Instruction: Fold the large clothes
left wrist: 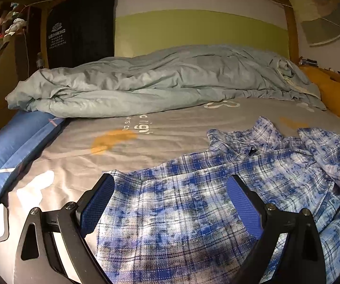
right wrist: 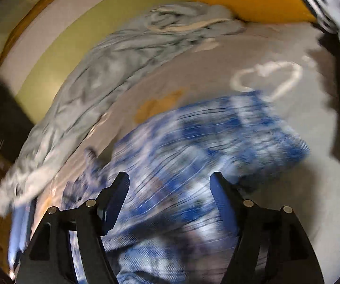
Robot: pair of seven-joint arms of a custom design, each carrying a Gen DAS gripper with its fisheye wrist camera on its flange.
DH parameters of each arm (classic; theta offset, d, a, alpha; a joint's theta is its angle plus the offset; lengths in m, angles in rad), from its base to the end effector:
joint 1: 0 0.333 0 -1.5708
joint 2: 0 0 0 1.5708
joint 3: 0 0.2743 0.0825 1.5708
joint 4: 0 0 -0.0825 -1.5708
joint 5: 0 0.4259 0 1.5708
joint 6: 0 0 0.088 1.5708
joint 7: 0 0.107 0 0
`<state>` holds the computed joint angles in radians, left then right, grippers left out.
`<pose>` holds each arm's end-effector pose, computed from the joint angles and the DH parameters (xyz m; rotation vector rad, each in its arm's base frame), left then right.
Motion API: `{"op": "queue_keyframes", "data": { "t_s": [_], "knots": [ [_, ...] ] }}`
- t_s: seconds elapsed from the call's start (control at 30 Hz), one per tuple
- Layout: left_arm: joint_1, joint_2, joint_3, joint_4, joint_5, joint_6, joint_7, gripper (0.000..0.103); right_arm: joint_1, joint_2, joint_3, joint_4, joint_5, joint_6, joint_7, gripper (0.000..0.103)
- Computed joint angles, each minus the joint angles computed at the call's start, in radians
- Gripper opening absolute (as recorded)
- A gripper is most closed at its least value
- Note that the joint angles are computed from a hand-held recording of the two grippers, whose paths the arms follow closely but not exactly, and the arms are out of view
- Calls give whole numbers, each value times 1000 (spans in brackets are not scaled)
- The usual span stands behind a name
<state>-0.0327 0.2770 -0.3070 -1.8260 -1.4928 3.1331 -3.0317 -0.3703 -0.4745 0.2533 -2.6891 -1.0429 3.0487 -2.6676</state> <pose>0.6530 -0.1264 0.3812 -1.1977 1.9594 -1.0735 0.4598 0.0063 0.3736 -0.5064 2.2692 -0.5895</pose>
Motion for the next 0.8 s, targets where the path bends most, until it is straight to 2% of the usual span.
{"op": "queue_keyframes", "data": {
  "t_s": [0.1,0.17,0.2,0.33,0.4,0.47,0.53,0.6,0.63,0.67,0.7,0.73,0.77,0.8],
  "knots": [
    [0,-3,-8,4,-68,7,86,95,-35,11,19,-3,-14,12,55,72],
    [-12,-6,1,6,-114,11,138,95,-30,3,27,1,-17,-29,65,72],
    [-21,-7,9,8,-133,12,160,95,-24,-19,34,-7,-22,-66,84,72],
    [-50,-11,39,5,-141,8,164,95,34,-161,77,-59,-24,-328,196,73],
    [-56,-12,46,4,-130,6,151,95,73,-171,40,-68,12,-396,196,75],
    [-59,-13,48,0,-114,6,134,95,111,-145,-43,-76,53,-372,171,75],
    [-59,-12,47,-3,-88,9,107,95,130,-98,-113,-76,88,-301,125,75],
    [-54,-13,41,-4,-85,11,105,95,100,-85,-84,-64,48,-296,168,75],
    [-52,-12,38,-2,-90,10,111,95,87,-86,-74,-65,19,-287,190,72],
    [-51,-10,37,-1,-92,10,113,95,72,-75,-75,-61,-16,-261,207,64],
    [-49,-10,36,-1,-96,9,118,95,67,-68,-86,-64,-35,-231,215,40],
    [-49,-10,35,1,-108,10,130,95,47,-52,-102,-66,-67,-164,237,17],
    [-49,-10,35,3,-123,9,146,95,25,-45,-105,-71,-94,-118,265,10],
    [-51,-13,36,1,-134,8,157,95,-4,-37,-91,-69,-130,-80,309,9]
  ]
}}
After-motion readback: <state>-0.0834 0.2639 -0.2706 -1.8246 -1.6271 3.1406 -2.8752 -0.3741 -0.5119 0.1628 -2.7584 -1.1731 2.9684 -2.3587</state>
